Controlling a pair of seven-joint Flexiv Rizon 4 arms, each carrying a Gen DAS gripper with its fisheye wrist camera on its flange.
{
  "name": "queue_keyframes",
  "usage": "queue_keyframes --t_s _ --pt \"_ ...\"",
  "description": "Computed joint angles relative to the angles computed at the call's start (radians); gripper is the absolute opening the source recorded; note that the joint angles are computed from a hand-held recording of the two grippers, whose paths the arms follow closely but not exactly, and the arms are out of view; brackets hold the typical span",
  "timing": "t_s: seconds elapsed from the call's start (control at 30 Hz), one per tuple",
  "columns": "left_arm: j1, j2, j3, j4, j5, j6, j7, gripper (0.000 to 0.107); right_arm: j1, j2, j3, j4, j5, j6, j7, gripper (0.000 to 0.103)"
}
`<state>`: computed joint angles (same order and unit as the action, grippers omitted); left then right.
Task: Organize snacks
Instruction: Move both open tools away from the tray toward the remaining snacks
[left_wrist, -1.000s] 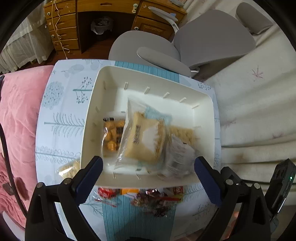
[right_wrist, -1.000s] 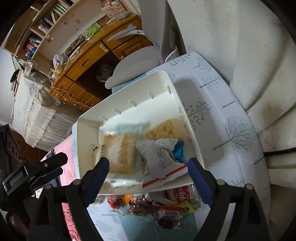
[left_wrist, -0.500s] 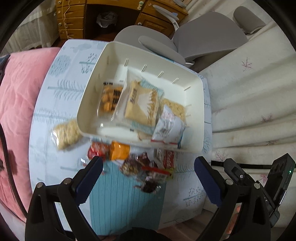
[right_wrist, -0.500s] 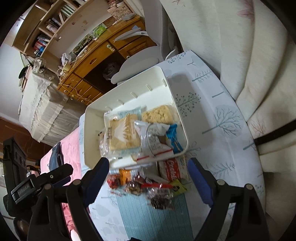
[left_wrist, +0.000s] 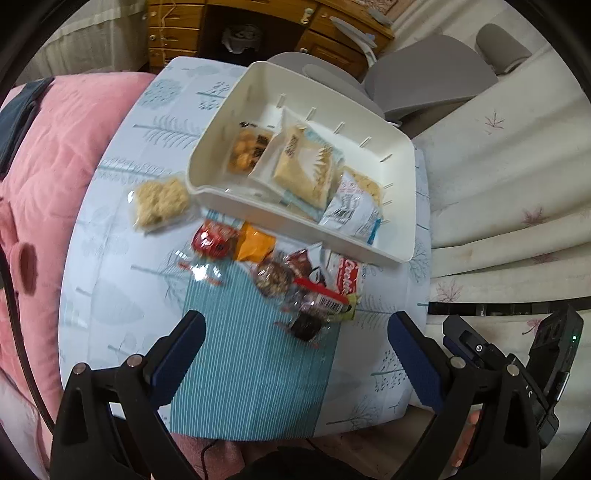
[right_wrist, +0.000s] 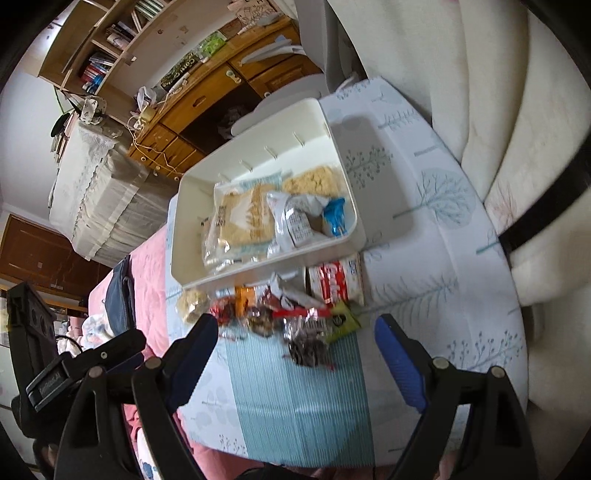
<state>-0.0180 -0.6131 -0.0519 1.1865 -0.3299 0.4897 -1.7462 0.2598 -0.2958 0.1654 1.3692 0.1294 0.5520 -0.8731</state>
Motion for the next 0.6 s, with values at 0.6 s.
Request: queue_keyframes --t_s 0.6 --pt "0.076 0.127 0.035 0.240 -0.012 0.052 0.132 0.098 0.036 0.055 0.022 0.164 0.029 0.089 0.107 0.087"
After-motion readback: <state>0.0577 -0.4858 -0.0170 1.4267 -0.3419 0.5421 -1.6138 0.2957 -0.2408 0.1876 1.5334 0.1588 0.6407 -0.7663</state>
